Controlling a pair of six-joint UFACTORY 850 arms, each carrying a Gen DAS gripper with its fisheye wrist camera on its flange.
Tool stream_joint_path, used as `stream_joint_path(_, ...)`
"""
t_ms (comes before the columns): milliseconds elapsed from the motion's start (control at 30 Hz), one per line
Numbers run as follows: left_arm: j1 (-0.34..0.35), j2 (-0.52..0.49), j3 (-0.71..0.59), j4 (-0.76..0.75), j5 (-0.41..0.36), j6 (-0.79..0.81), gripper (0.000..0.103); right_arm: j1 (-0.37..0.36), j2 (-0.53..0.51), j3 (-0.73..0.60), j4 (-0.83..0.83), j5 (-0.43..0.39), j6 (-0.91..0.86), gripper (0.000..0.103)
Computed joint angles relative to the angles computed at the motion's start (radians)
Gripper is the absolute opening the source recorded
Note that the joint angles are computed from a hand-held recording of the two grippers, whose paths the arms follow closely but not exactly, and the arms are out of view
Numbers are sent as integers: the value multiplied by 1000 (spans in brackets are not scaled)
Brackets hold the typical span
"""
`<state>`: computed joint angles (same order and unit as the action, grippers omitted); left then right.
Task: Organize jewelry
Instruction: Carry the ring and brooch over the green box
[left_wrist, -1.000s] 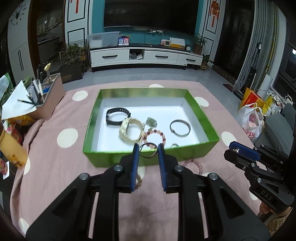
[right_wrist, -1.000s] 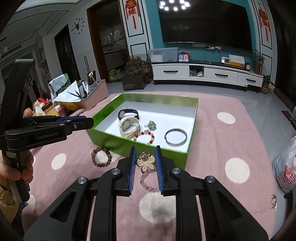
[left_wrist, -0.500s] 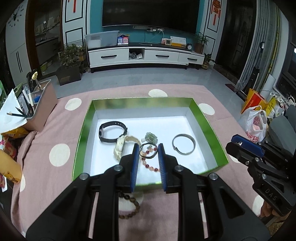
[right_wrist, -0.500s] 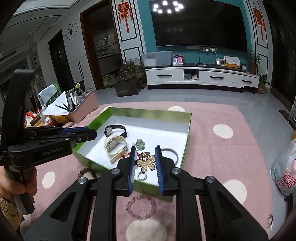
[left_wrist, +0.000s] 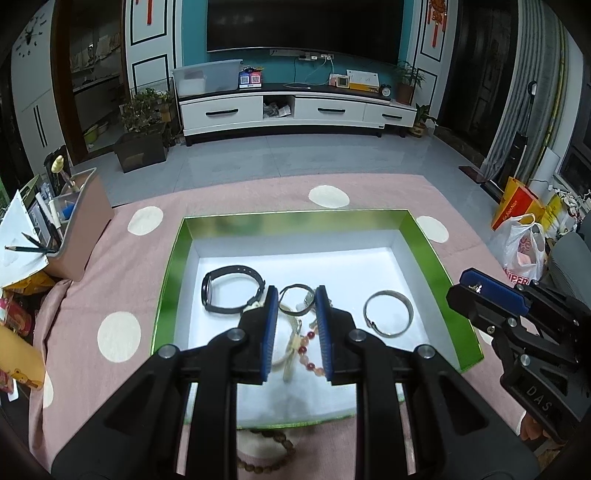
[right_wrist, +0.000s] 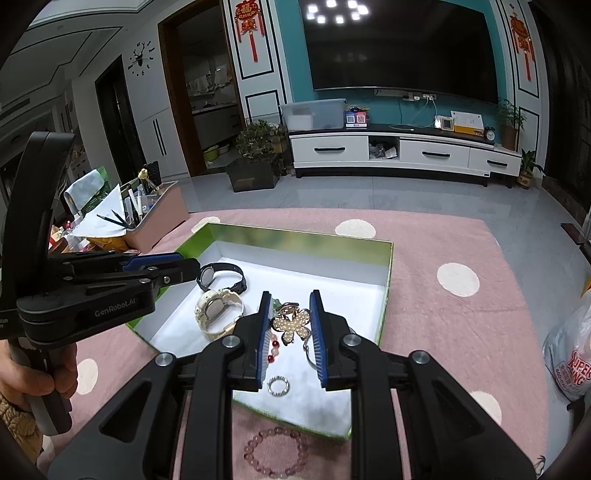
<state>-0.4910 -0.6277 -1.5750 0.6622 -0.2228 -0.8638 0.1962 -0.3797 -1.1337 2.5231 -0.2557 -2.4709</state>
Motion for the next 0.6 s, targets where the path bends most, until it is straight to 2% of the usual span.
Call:
stream_joint_path(167, 3, -42, -58, -64, -22, 74, 20, -1, -39, -52, -74, 18, 82, 20)
stream_joint_path(267, 7, -90, -128, -181, -59, 193, 20, 1, -63, -85, -94, 35, 107, 20)
stream_joint_path(400, 15, -149, -211, -317, -102, 307, 20, -4, -105, -143, -224, 63, 261, 20)
stream_joint_path(600, 23, -217, -302, -383, -165, 359, 20, -9, -152, -208, -467, 98, 521, 20)
